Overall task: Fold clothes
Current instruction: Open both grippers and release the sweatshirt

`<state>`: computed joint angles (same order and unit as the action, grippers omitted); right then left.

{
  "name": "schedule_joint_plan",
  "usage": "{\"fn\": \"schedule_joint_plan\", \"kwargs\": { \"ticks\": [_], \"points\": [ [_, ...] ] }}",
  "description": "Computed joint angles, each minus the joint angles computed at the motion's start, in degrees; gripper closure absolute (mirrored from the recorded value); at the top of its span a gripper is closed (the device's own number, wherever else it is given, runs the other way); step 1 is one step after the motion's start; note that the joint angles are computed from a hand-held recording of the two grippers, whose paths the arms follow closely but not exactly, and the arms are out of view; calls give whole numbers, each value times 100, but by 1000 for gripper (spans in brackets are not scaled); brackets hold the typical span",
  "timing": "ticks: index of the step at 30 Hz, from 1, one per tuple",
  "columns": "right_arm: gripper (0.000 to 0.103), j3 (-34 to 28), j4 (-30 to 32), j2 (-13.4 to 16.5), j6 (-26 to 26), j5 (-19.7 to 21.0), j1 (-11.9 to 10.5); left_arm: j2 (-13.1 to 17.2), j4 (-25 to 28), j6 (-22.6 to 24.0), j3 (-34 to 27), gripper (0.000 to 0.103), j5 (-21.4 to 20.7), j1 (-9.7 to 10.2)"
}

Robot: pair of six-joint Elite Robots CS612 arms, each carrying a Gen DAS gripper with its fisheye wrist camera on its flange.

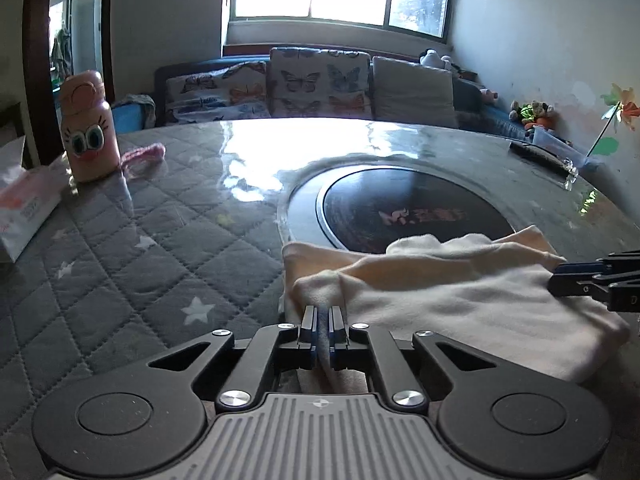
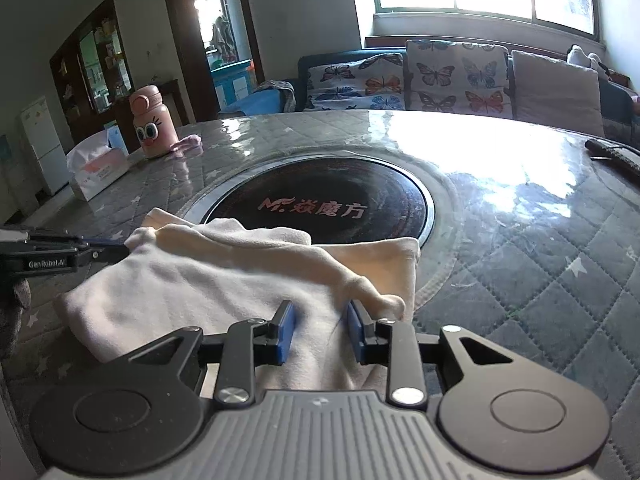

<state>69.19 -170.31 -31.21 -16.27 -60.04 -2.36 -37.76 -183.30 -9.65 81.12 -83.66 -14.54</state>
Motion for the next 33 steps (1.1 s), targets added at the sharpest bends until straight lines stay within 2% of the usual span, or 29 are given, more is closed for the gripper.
{"fn": "schedule_joint_plan", "kwargs": {
  "ticks": [3,11,14,15,19,25,29,32,33],
  "points": [
    [74,3,-22,-12,-25,-50,6,-4,-24,154,7,97,102,-28],
    [74,-68,-17,23,-17,-115,23,-38,25,117,-11,92,103,-19],
    [72,-44,-95,2,30,-127,18,-89,-21,112,56,82,107,-22],
    [69,-29,-118,-7,38,-144,16,-105,-23,95,80,74,104,-21],
    [67,27,-130,-41,66,-196,-1,-170,10,-36,178,60,85,-22],
    [64,111,-189,-103,157,-221,-17,-258,-8,-322,331,52,102,-17],
    [62,223,-195,-187,-58,-99,2,-295,23,-408,382,47,188,-13],
    [62,304,-141,-253,-302,73,32,-313,39,-447,408,38,270,-16],
    [62,330,-104,-277,-414,143,48,-318,43,-467,415,30,291,-16]
  ]
}}
